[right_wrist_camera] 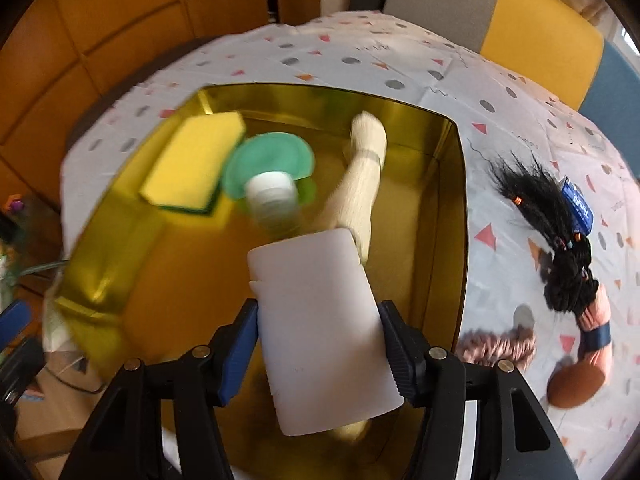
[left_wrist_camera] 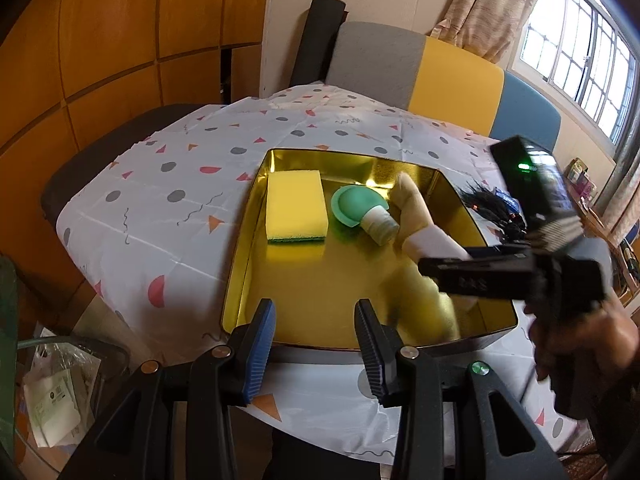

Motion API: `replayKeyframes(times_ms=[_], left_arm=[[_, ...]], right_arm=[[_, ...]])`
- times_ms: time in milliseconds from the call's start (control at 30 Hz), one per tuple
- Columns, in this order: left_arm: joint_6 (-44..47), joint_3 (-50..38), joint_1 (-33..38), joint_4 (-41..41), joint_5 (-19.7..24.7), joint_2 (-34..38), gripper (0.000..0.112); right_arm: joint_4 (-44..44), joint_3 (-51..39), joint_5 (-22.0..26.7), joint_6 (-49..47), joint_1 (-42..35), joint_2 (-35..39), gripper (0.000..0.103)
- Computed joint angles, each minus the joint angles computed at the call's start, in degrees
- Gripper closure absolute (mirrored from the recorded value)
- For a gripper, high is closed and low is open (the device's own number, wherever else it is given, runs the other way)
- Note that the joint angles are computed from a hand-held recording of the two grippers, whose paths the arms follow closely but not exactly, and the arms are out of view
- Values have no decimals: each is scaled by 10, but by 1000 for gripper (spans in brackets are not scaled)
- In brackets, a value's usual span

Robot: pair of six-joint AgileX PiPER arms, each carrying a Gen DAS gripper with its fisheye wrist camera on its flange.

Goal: Organize soft objects
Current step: 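Carry the white foam block into the gold tray and open the right gripper, then reach the left gripper to the pink satin scrunchie and grasp it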

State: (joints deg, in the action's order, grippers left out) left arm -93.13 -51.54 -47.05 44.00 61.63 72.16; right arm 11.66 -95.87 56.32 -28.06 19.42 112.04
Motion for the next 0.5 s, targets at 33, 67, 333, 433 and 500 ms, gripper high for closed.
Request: replayKeyframes(times_ms=[33, 67, 333, 433, 500], left_arm=[[0, 0, 0, 0, 0, 0, 71], [0, -1, 0, 1, 1, 2, 71], [8, -6, 2, -4, -1, 9, 71], [9, -9, -3, -2, 4, 11, 71], [8, -12, -8, -1, 9, 12, 71]], right_arm=[[-8, -5, -4, 6, 2, 4, 40], [-17, -7, -13, 11, 4, 7, 40], [-22, 17, -67, 7, -6, -5, 25], [8, 38, -74, -16, -17, -21, 22], [18, 55, -83, -22, -19, -34, 20]])
